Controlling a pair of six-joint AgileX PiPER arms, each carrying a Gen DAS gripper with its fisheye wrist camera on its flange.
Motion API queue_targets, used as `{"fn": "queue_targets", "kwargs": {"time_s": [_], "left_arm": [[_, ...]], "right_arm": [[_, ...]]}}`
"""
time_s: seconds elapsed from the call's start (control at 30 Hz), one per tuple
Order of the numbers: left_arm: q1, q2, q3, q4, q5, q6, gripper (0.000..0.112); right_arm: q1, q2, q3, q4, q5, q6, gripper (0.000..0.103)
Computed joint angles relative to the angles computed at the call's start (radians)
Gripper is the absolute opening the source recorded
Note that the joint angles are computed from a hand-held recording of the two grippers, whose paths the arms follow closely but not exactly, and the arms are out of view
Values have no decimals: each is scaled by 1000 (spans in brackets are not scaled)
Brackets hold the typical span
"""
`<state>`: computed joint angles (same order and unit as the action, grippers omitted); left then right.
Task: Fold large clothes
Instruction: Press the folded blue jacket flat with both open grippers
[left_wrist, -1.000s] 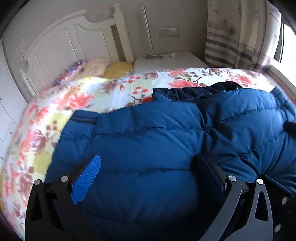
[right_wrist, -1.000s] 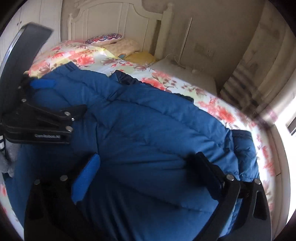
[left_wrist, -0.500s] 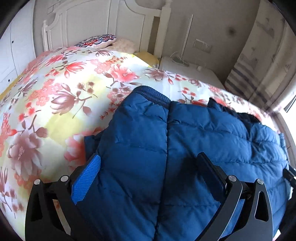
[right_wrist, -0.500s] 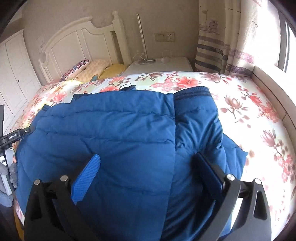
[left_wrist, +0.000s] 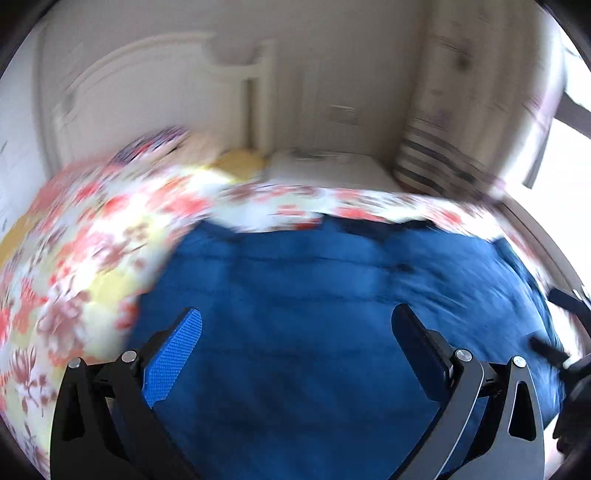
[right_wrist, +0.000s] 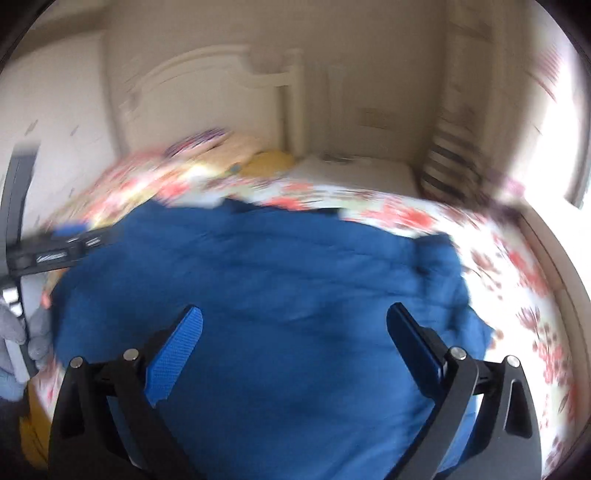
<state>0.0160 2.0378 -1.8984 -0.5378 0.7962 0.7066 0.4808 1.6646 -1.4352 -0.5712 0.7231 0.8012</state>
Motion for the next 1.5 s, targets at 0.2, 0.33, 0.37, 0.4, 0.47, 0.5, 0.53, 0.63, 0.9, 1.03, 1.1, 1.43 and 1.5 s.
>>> {"fn": "queue_targets", "kwargs": {"time_s": [0.2, 0.33, 0.37, 0.4, 0.47, 0.5, 0.53, 0.63, 0.9, 1.03, 1.1, 1.43, 1.5], "left_arm": [[-97, 24, 98, 119, -84, -16, 99], [-30, 46, 24, 108, -25, -33, 99], [-6, 50, 16, 114, -28, -44, 99], [21, 59, 2, 128, -29, -61, 99], [73, 95, -37, 142, -23, -91, 99], [113, 125, -74, 102, 12, -82, 99], [145, 152, -114, 55, 52, -66, 99], [170, 167, -111, 3, 56, -19, 99], [148, 187, -146, 66, 67, -61, 99], [133, 157, -112, 122, 22, -118, 99], [125, 85, -31, 119, 9, -128, 99], [-26, -205, 494, -48, -259, 210, 99], [-5, -189, 459, -59, -203, 210, 99]], "right_arm": [[86, 151, -82, -56, 84, -10, 101], [64, 92, -42, -58, 115, 1, 100], [50, 58, -4, -70, 107, 28, 100], [26, 20, 43, -69, 92, 51, 100], [-25, -49, 148, -61, 45, 94, 100], [-73, -94, 220, -19, -28, 94, 100], [-116, -124, 273, 31, -94, 79, 100], [-164, -172, 387, 48, -233, 104, 101], [-193, -170, 391, 158, -247, -3, 101], [-169, -173, 380, 86, -215, 75, 100], [-100, -183, 357, -22, -122, 215, 100], [305, 12, 158, -254, 136, 335, 101], [301, 12, 169, -256, 128, 347, 101]]}}
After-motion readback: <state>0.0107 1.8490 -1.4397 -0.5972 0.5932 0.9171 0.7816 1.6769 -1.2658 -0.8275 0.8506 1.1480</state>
